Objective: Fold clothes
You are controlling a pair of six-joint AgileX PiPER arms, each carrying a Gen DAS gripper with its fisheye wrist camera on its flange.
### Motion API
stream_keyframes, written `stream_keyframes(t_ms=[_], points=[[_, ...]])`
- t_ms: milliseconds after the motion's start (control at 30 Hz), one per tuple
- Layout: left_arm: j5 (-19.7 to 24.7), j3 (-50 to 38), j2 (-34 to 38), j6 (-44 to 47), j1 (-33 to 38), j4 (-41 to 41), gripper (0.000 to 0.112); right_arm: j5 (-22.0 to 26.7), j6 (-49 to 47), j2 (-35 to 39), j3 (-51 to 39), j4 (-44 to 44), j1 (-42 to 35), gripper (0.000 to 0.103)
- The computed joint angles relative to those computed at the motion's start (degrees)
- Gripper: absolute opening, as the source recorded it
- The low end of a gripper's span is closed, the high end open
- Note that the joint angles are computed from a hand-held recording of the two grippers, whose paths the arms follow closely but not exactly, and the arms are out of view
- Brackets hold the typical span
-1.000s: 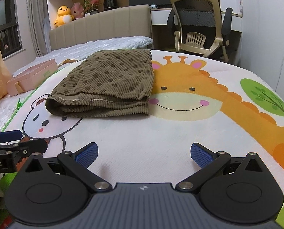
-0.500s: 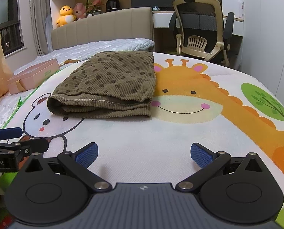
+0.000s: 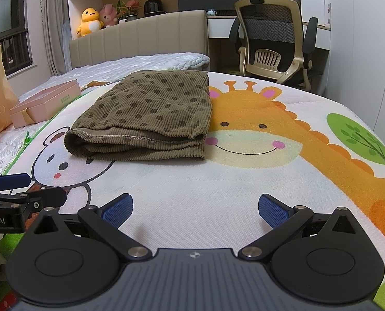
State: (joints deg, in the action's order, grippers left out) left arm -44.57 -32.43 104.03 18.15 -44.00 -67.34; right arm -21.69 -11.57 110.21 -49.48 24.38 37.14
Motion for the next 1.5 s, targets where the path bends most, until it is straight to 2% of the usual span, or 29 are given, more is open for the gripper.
stream_keyframes(t_ms=[1033, 1300, 1500], points=[[0.02, 0.44, -0.24, -0.5, 0.38, 0.69, 0.103, -1.47, -1.36, -0.17, 0.74, 1.48, 0.61, 0.103], [-0.19, -0.11, 0.1, 1.15, -0.3, -1.37, 0.103, -2.65, -2.57, -0.1, 0.97, 3.24, 1.14, 0.103], [-2.72, 0.51, 0.41, 0.34, -1.84, -1.7, 0.103, -5.74, -5.22, -0.11, 1.87, 7.01, 2.44, 0.103]])
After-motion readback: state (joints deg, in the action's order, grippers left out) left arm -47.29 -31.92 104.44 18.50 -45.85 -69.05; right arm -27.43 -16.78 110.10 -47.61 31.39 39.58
